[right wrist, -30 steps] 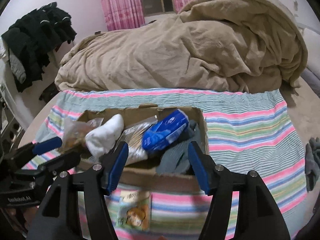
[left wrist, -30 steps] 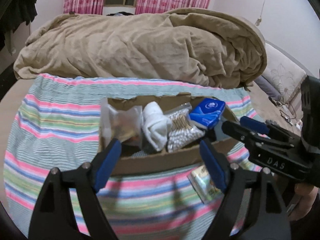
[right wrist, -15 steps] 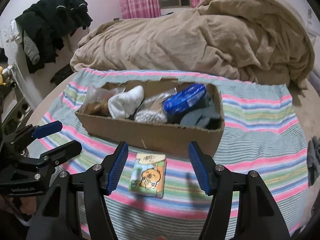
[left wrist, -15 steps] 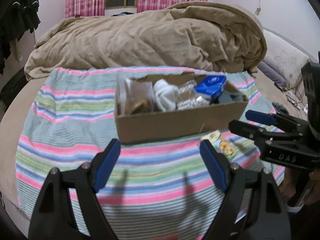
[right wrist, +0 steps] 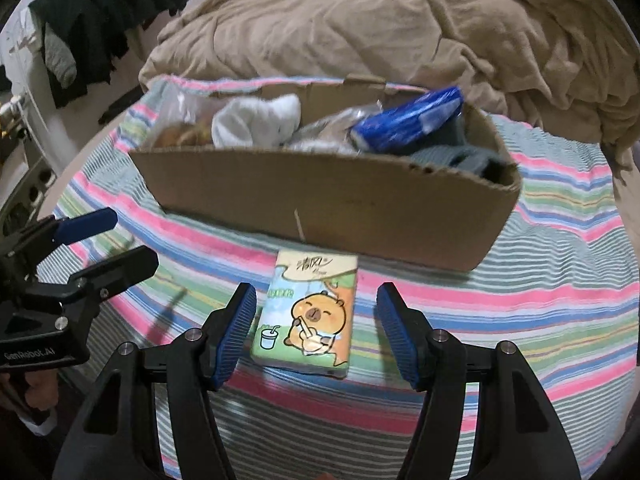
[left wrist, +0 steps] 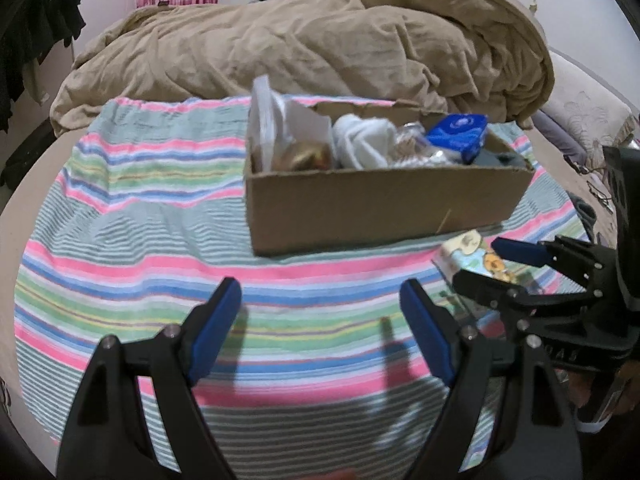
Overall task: Organize objects
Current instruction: 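Grasp the cartoon tissue pack with the right tool and lift it, then place the cartoon tissue pack into the box and open the right tool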
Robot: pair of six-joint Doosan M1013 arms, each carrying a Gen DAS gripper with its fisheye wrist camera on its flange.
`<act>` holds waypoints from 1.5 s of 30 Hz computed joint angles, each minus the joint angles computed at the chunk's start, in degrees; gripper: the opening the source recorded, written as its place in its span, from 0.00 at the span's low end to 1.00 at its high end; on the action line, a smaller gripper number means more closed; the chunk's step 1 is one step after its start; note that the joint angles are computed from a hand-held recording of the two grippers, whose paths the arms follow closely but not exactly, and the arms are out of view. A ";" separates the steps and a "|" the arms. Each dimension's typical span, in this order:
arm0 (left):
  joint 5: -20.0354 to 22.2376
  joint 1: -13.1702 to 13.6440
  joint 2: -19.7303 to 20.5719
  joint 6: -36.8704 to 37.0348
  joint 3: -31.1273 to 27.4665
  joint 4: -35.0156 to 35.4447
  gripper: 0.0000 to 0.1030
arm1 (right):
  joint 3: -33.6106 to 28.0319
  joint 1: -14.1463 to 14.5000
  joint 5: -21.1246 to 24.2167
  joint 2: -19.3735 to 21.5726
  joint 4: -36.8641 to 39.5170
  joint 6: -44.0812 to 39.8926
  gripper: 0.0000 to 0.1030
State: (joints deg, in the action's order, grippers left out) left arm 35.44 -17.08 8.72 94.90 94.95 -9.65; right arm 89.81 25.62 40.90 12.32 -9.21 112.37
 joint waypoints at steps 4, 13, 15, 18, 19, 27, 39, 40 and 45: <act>0.13 0.26 0.30 0.61 -0.11 -0.56 0.80 | -0.35 0.37 0.91 0.73 -0.75 -0.22 0.64; 0.18 0.58 0.35 0.58 -0.22 -1.16 0.80 | -0.50 0.62 0.64 0.39 0.81 -3.12 0.46; 0.04 0.60 0.24 0.81 -0.29 -1.49 0.80 | -0.36 0.84 -0.07 -0.13 0.54 -3.28 0.46; -0.27 0.54 0.02 1.01 -0.45 -1.93 0.80 | -0.39 0.90 -1.12 -0.76 0.32 -2.96 0.46; -0.36 0.55 -0.04 1.11 -0.49 -2.11 0.80 | -0.38 0.86 -1.44 -0.96 0.27 -2.76 0.46; -1.61 0.52 -0.39 2.70 -1.88 -4.69 0.80 | -1.34 0.22 -5.67 -2.25 -1.08 1.09 0.46; -3.13 0.58 1.03 -0.53 -4.96 -3.16 0.80 | -4.22 -1.06 -9.35 -1.06 -6.42 8.66 0.46; -3.00 0.61 1.26 -1.01 -5.24 -2.97 0.80 | -4.44 -1.16 -9.50 -0.76 -7.28 9.65 0.46; -2.39 0.46 2.36 -2.57 -6.53 -1.40 0.80 | -6.36 -2.00 -7.97 1.35 -6.20 9.52 0.46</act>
